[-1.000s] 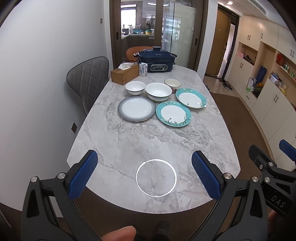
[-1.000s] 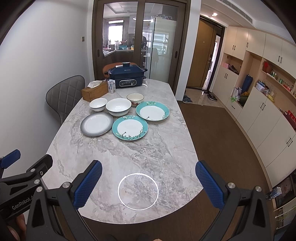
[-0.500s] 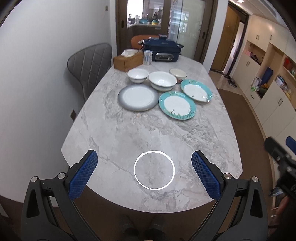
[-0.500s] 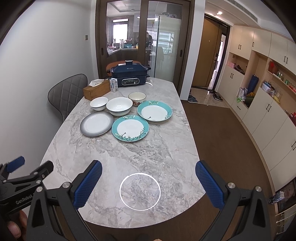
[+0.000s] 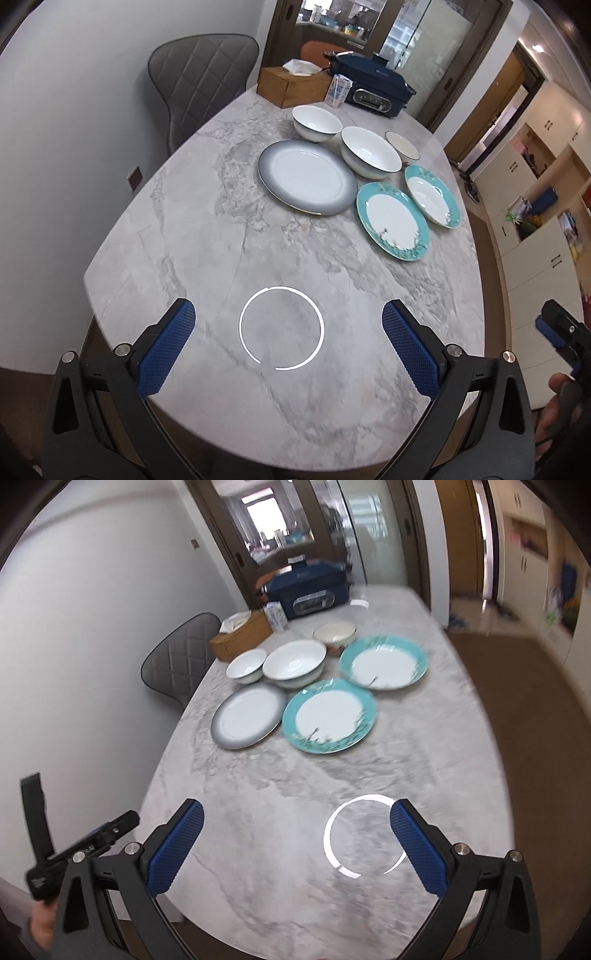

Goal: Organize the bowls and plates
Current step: 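Move the left tool toward the grey-rimmed white plate and straddle its rim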

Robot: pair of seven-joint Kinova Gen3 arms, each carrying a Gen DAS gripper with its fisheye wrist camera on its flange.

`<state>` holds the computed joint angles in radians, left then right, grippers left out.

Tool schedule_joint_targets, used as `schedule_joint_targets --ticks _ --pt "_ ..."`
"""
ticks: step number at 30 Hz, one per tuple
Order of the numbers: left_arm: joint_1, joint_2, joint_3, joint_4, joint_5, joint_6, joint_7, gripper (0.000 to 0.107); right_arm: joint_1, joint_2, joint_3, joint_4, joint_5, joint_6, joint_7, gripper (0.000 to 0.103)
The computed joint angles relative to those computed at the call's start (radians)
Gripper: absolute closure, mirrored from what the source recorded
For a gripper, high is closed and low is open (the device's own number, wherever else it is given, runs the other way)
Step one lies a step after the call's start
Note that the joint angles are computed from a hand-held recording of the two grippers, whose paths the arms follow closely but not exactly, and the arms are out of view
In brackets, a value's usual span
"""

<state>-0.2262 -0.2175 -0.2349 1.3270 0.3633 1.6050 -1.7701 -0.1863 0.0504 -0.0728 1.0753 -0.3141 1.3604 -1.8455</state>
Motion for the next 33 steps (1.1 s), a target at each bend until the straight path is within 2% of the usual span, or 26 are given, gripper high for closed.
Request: schedule_joint_targets --ticks 2,4,8,10,12,15,16,19,21,23,24,25,27,29,31,33 --pt "-0.001 0.079 -0.026 -0.016 0.074 -0.021 -0.052 0.005 0.027 0.064 0.006 0.003 -0.065 -0.033 0.014 0.0" --pt "-0.028 0.171 -0.012 -0.062 0.143 -0.001 -0.084 0.005 0.035 0.128 0.012 -0.025 -0.08 -0.04 -0.004 0.001" --pt "-0.077 0.356 0.145 -0.164 0.132 0.044 -0.015 0.008 0.08 0.263 -0.002 -0.091 -0.143 -0.044 -0.059 0.002" --pt "-0.029 0.435 0.158 -0.252 0.106 0.049 -0.017 0.009 0.092 0.31 -0.008 -0.123 -0.147 -0.04 -0.078 0.007" --pt "0.051 0.497 0.144 -0.317 0.088 0.032 -0.043 0.009 0.116 0.339 -0.023 -0.117 -0.164 -0.076 -0.054 0.008" --pt "0.111 0.592 0.137 -0.412 0.124 0.04 -0.029 0.009 0.14 0.403 -0.034 -0.151 -0.165 -0.06 -0.052 0.009" --pt "0.118 0.624 0.157 -0.444 0.125 0.029 -0.031 0.009 0.16 0.418 -0.045 -0.147 -0.186 -0.07 -0.034 0.011" --pt "0.183 0.723 0.173 -0.575 0.072 0.029 -0.02 0.009 0.199 0.468 -0.062 -0.165 -0.214 -0.074 0.014 0.017" --pt "0.195 0.78 0.203 -0.659 0.053 0.057 0.011 0.02 0.22 0.519 -0.073 -0.208 -0.229 -0.045 0.034 0.023" --pt "0.192 0.838 0.239 -0.751 0.042 0.099 0.05 0.043 0.234 0.568 -0.083 -0.258 -0.24 -0.012 0.045 0.025" --pt "0.19 0.868 0.247 -0.795 0.049 0.119 0.064 0.045 0.242 0.587 -0.089 -0.277 -0.245 -0.005 0.059 0.027" --pt "0.197 0.889 0.24 -0.837 0.041 0.139 0.075 0.051 0.244 0.606 -0.091 -0.307 -0.244 0.013 0.061 0.028" --pt "0.186 0.905 0.252 -0.876 0.033 0.151 0.103 0.052 0.248 0.63 -0.098 -0.359 -0.248 0.037 0.054 0.028" --pt "0.153 0.888 0.257 -0.871 0.052 0.149 0.136 0.052 0.263 0.645 -0.127 -0.392 -0.286 0.036 0.073 0.027" --pt "0.122 0.883 0.255 -0.885 0.031 0.148 0.156 0.052 0.258 0.665 -0.156 -0.43 -0.32 0.039 0.091 0.026" --pt "0.067 0.868 0.283 -0.856 0.002 0.126 0.147 0.052 0.242 0.707 -0.19 -0.486 -0.367 0.038 0.104 0.026"
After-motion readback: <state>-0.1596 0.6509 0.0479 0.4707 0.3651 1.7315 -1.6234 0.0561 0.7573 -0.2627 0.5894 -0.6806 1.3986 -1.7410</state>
